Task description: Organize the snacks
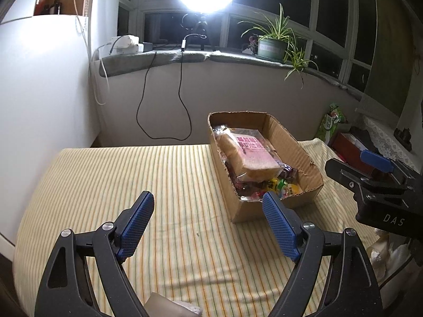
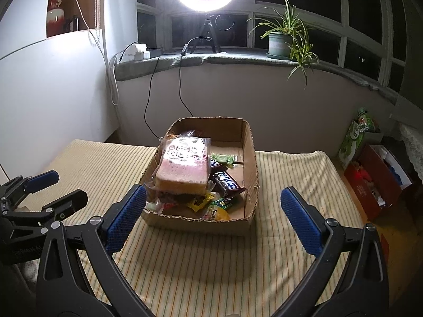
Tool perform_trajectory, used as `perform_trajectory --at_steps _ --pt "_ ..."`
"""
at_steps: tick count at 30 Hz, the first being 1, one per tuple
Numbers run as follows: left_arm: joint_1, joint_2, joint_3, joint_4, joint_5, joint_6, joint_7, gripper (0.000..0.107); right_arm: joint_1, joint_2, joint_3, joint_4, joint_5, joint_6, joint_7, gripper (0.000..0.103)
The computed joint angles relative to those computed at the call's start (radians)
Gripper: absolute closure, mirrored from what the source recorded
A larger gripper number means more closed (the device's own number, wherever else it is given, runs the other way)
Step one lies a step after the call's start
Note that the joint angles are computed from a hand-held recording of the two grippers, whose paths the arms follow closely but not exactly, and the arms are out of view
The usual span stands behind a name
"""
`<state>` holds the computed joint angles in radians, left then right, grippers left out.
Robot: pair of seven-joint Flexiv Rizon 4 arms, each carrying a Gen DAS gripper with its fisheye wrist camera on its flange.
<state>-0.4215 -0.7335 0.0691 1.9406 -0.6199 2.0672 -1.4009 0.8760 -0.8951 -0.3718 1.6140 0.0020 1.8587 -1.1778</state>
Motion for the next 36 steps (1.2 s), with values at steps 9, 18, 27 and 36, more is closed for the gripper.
perform_trajectory --at_steps 9,18,27,36 --pt "-0.011 0.000 0.005 -0.001 -0.011 0.002 0.004 0.023 0.006 0.005 -0.003 0.008 0.010 0.005 -0.005 0.000" --pt "-0.008 0.002 -0.001 0.003 -0.008 0.007 -0.001 0.023 0.012 0.008 -0.007 0.013 0.016 0.007 -0.007 0.000" --pt "-0.016 0.000 0.004 -0.001 -0.015 0.000 0.005 0.023 0.010 0.009 -0.004 0.013 0.015 0.005 -0.009 0.000" --pt "-0.019 -0.003 0.006 -0.002 -0.025 0.005 0.009 0.022 0.007 0.013 0.001 0.021 0.013 0.005 -0.011 0.000"
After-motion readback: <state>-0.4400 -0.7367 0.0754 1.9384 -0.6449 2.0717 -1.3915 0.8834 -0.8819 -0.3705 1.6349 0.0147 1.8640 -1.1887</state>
